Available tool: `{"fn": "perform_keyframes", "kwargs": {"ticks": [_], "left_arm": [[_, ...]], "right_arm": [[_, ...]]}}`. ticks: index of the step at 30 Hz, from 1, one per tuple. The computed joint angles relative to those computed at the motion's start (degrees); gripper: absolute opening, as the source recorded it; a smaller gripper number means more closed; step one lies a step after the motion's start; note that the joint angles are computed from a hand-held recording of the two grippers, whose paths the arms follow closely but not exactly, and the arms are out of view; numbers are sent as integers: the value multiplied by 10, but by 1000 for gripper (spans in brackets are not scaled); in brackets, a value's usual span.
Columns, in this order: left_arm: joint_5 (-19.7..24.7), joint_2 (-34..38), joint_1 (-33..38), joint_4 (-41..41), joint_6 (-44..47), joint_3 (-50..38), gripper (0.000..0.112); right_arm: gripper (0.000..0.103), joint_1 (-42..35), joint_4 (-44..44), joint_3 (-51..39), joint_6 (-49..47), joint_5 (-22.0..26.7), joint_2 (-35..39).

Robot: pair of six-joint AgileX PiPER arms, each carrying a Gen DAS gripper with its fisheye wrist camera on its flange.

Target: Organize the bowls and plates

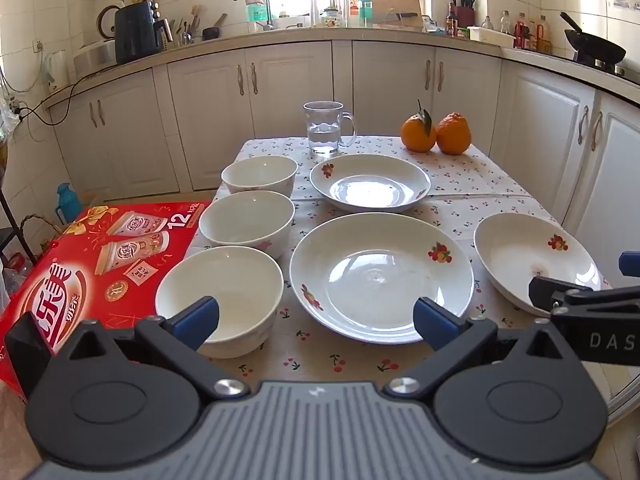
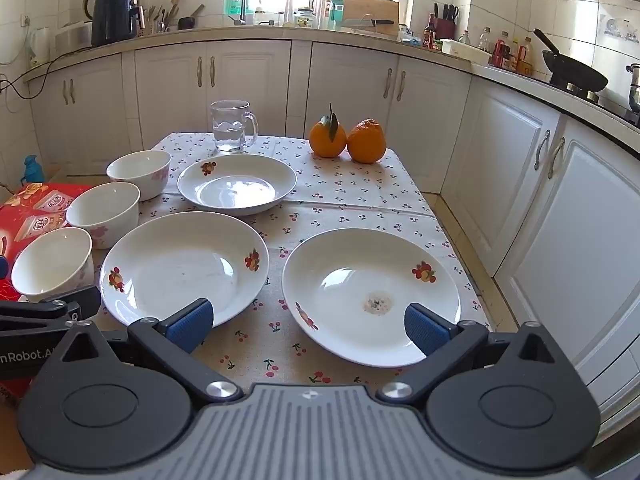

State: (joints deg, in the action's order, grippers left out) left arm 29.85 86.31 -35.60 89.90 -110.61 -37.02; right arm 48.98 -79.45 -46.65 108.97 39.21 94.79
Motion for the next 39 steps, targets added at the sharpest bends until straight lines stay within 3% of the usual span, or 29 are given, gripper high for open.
{"fn": "perform_keyframes", "kwargs": {"ticks": [16,24,39], "left_arm": [[1,4,-3,35,-50,13,102],[-6,-11,4,-2,-8,6,102],[-3,-8,2,1,-11,6,102]], "right_arm": [[103,2,-15,2,21,-1,4],[103,1,-12,4,14,-1,-1],[103,5,-3,1,6,4,-4]]}}
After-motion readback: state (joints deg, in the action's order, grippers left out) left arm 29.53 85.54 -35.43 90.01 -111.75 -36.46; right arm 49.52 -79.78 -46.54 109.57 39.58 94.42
